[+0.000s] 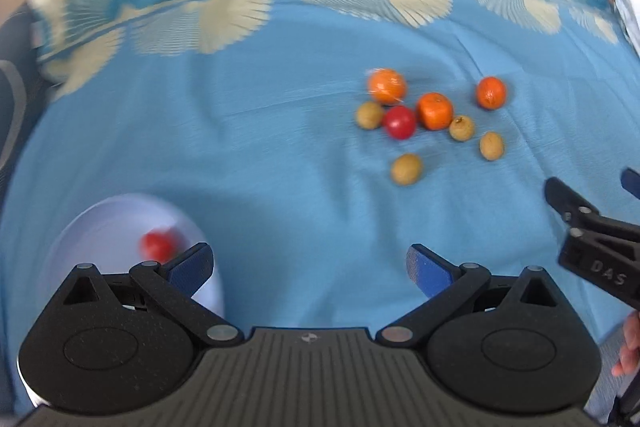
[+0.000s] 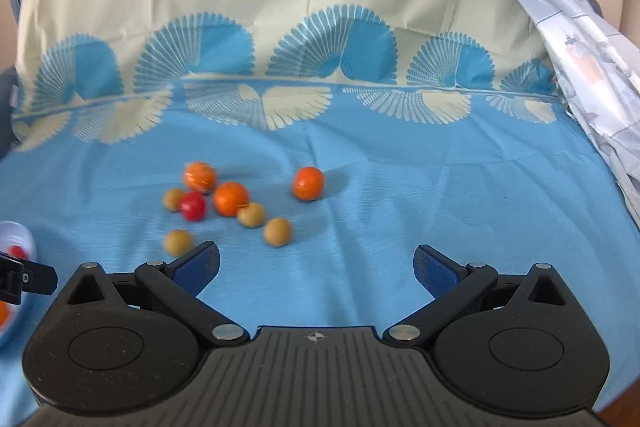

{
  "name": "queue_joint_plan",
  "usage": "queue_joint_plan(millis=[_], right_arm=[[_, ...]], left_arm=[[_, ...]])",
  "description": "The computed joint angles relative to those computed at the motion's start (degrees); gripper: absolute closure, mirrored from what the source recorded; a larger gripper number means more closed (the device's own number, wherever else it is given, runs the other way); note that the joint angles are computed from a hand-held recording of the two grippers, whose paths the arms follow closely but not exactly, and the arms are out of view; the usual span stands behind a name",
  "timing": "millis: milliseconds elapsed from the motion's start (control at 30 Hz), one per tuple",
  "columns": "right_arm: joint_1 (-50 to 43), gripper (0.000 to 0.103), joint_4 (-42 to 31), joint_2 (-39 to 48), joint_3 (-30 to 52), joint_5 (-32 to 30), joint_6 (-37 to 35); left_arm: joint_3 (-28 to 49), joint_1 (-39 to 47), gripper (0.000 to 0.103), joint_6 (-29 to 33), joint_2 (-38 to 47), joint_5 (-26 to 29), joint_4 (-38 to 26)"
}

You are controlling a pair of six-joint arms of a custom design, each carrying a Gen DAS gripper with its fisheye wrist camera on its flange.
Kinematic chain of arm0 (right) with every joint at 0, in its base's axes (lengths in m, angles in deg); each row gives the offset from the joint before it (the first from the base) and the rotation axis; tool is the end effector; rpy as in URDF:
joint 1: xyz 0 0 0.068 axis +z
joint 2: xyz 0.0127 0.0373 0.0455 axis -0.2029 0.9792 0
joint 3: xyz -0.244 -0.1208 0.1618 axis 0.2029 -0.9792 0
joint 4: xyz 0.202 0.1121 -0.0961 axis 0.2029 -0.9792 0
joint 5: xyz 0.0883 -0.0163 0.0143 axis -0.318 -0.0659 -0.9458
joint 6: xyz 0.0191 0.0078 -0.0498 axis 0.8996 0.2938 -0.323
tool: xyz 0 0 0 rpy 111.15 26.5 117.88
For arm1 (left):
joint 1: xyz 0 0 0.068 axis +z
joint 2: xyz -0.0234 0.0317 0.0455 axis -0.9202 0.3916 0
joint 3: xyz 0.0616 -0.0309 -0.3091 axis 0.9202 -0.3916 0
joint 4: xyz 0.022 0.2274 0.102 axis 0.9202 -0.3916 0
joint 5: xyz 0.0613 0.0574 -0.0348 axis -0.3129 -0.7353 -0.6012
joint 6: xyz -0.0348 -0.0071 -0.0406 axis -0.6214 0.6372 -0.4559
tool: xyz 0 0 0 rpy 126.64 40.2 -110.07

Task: Organize fruits
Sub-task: 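Grasp a tan longan with the left gripper while the right gripper grasps another longan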

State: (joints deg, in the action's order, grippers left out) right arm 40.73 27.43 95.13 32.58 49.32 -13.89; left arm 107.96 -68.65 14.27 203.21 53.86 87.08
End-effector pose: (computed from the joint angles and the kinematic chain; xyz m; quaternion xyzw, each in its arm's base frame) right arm 0.1898 0.2069 0.0405 0.0632 0.8892 -0.0124 0.4529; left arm 0.2801 -0.0075 0.0735 0.0981 0.9636 0.0300 0.2470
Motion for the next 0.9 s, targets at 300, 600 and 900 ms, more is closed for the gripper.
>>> queue_joint_plan(millis=[300,600,900], right_arm=[[-17.2,0.001,17.6,17.9,10.0,-19.4,-20.8],[-18.9,0.001,20.6,22.4,13.0,-20.0,-23.4],[-17.4,0.074,26.1,22.2,10.6,-19.4,-27.5]], left_arm=[[20.2,-4.7,0.0,2.3,19.1,2.4,-5.3],[23.2,-3.8,0.001,0.1,22.4,3.9,-3.3],[18.0,-5.0,0.076,-3.1,15.6,4.6,-3.7]])
